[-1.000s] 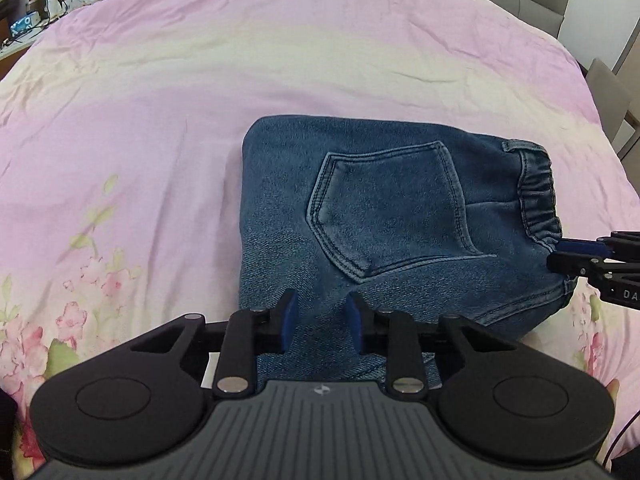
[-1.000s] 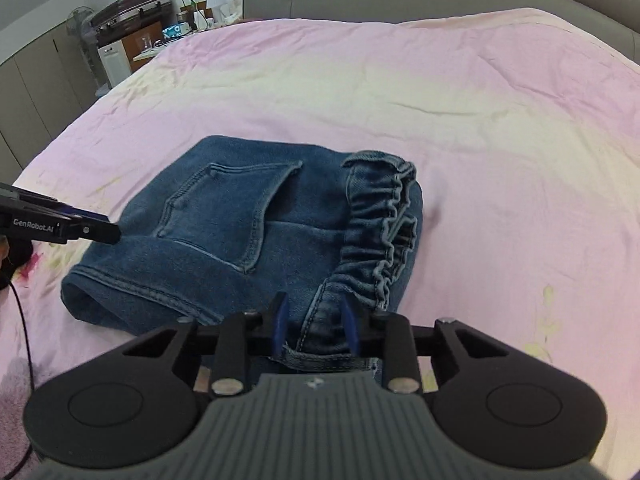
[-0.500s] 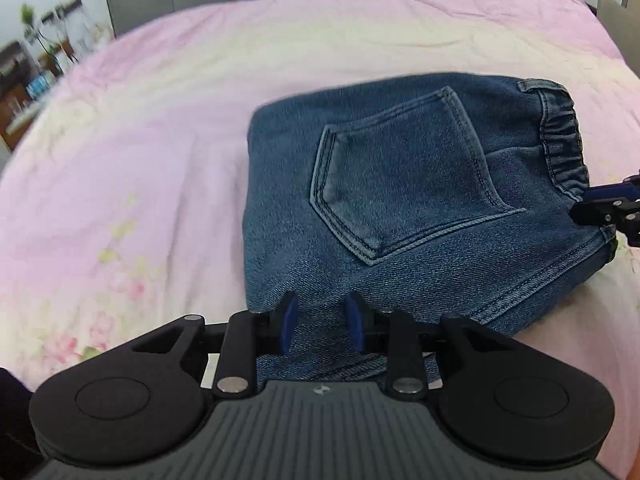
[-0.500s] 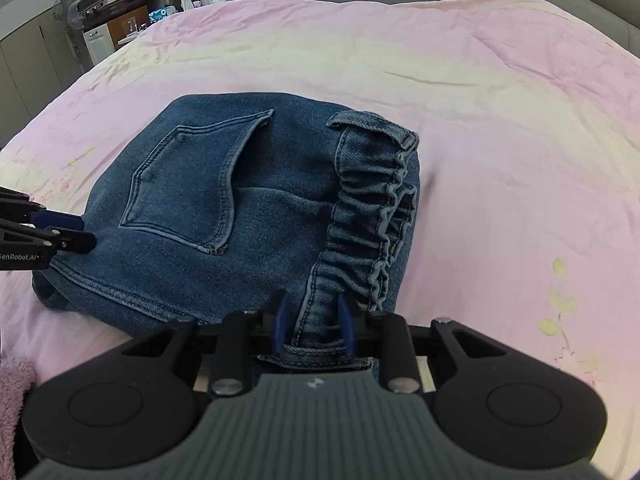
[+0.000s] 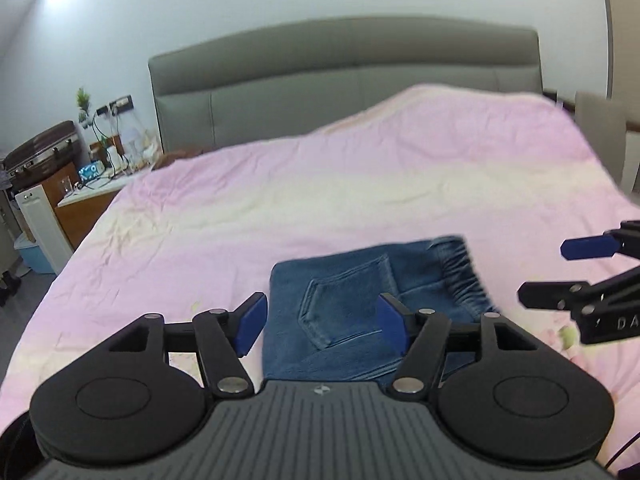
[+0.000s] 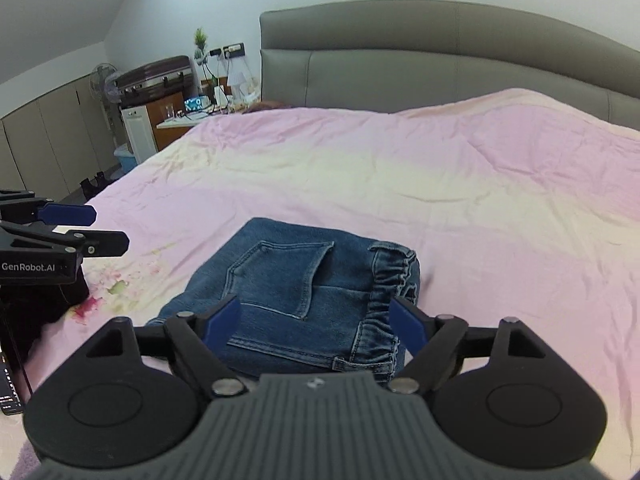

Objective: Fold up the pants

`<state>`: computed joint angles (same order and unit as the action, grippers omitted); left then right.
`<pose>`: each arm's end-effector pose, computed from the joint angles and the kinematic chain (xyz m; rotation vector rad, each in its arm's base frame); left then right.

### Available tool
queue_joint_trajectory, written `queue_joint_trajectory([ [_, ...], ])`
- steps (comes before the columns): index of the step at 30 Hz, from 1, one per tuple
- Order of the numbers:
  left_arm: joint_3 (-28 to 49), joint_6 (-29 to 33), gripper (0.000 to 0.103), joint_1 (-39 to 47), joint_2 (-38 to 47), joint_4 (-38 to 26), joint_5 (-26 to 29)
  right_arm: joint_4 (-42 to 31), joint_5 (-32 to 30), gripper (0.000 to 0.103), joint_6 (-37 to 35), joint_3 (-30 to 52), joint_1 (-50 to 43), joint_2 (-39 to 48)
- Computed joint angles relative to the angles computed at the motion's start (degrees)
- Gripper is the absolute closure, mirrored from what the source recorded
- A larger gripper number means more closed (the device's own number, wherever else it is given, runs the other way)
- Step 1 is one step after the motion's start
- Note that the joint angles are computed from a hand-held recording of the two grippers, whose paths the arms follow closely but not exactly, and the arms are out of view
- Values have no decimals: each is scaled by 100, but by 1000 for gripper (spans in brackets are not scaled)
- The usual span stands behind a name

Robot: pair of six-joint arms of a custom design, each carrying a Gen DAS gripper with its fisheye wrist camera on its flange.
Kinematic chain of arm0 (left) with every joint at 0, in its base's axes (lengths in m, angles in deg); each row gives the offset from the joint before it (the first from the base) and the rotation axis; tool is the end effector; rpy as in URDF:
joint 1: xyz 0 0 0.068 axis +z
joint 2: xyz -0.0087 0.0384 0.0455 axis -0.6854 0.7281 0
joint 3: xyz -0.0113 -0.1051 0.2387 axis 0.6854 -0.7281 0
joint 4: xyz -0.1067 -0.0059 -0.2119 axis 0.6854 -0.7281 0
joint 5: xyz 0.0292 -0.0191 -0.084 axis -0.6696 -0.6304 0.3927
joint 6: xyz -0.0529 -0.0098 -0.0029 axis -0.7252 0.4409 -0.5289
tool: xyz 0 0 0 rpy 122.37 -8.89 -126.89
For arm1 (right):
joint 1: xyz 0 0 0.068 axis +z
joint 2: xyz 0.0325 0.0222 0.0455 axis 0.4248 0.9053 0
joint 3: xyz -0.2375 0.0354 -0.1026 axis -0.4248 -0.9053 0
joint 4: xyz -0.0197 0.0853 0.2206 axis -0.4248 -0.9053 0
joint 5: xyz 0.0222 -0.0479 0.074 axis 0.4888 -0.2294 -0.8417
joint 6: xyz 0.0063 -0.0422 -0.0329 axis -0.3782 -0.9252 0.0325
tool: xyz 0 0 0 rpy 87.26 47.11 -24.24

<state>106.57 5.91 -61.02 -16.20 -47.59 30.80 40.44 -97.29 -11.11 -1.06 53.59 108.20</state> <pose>0.1785 -0.0418 0.3008 -0.1006 2.1702 0.1830 0.2681 0.1528 0.2781 -0.6669 2.1274 0.4728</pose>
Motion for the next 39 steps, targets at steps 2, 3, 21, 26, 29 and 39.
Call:
queue_joint_trajectory([
  [2,-64,-438,28,-519,-246,-138,-392,4,131,18,4,-321,105,-592],
  [3,-93,-611,27,-689,-350,-196,-533,6,235,16,-9,-498,163,-939],
  [21,-438,-1974,14,-2019,-367,-750,-2084,54,2441,5,826,-2208,1696,-3105],
  [26,-645,-1985,13,-1740,-235,-617,-1662,174,2148,5,1061,-2310,1400,-2795],
  [29,-766,-1943,13,-1476,-175,-477,-1330,341,2028,5,1086,-2336,1230,-2526],
  [39,-884,-1863,13,-1104,-55,-405,-888,508,1968,5,1099,-2126,1086,-1842],
])
